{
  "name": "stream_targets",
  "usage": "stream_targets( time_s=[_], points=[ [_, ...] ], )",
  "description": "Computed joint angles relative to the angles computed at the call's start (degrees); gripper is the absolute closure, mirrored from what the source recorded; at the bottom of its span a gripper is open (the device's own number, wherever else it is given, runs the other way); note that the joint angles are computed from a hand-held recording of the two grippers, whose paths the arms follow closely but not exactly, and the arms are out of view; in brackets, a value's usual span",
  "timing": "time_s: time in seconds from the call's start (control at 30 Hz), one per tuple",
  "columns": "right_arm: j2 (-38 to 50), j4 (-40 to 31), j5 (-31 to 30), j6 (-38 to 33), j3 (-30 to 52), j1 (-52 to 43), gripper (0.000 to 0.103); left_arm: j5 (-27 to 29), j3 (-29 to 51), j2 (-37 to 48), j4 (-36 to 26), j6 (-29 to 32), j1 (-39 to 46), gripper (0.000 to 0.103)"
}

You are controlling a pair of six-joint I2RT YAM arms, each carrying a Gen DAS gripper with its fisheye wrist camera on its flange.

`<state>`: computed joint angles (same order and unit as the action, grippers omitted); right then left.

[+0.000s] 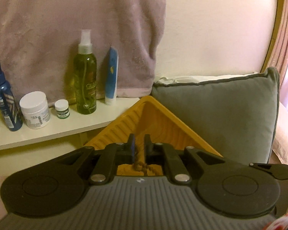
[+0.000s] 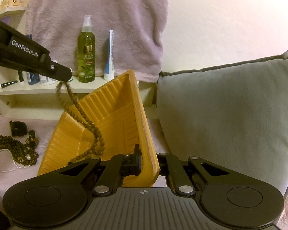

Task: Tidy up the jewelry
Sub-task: 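Lift the bead necklace over the tray with the left gripper while the right holds the tray, then open the left gripper to drop the bead necklace into the tray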

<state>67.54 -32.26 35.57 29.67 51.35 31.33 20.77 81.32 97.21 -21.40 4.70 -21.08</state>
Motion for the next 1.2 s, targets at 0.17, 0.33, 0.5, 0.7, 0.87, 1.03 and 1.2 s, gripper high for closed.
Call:
stream_targets(
  time_s=[0.17, 0.33, 0.5, 0.7, 0.87, 1.03, 1.2],
  points=[
    [0.1, -0.1, 0.1, 0.1, 0.2, 0.1, 0.097, -1.2, -1.9, -1.8, 0.8, -0.3, 2.6, 0.079],
    [-0.2, 0.1, -0.3, 0.0, -0.3, -0.2, 0.097, -3.2, -7.0, -5.4, 2.9, -1.0, 7.6, 0.068],
    [-0.1, 0.1, -0.3, -0.1, -0.2, -0.2, 0.097, -8.0, -14.6, -9.1, 6.5, -0.9, 13.5, 0.059],
    [-0.1, -0.2, -0.4, -0.4, -0.1, -0.3, 0.097, -10.4, -23.1, -11.0, 11.4, -0.5, 19.1, 0.058],
    [-0.1, -0.2, -0.4, -0.9, -0.1, -0.5, 0.097, -13.1, -30.6, -11.5, 16.7, 2.0, 20.4, 0.058],
    [-0.1, -0.2, -0.5, -1.6, -0.2, -0.8, 0.097, -12.0, -35.6, -10.8, 18.6, 3.2, 21.1, 0.058],
    [0.1, -0.2, -0.4, -1.9, -0.4, -0.8, 0.097, -10.9, -38.2, -10.0, 20.7, 2.8, 20.5, 0.058]
  ],
)
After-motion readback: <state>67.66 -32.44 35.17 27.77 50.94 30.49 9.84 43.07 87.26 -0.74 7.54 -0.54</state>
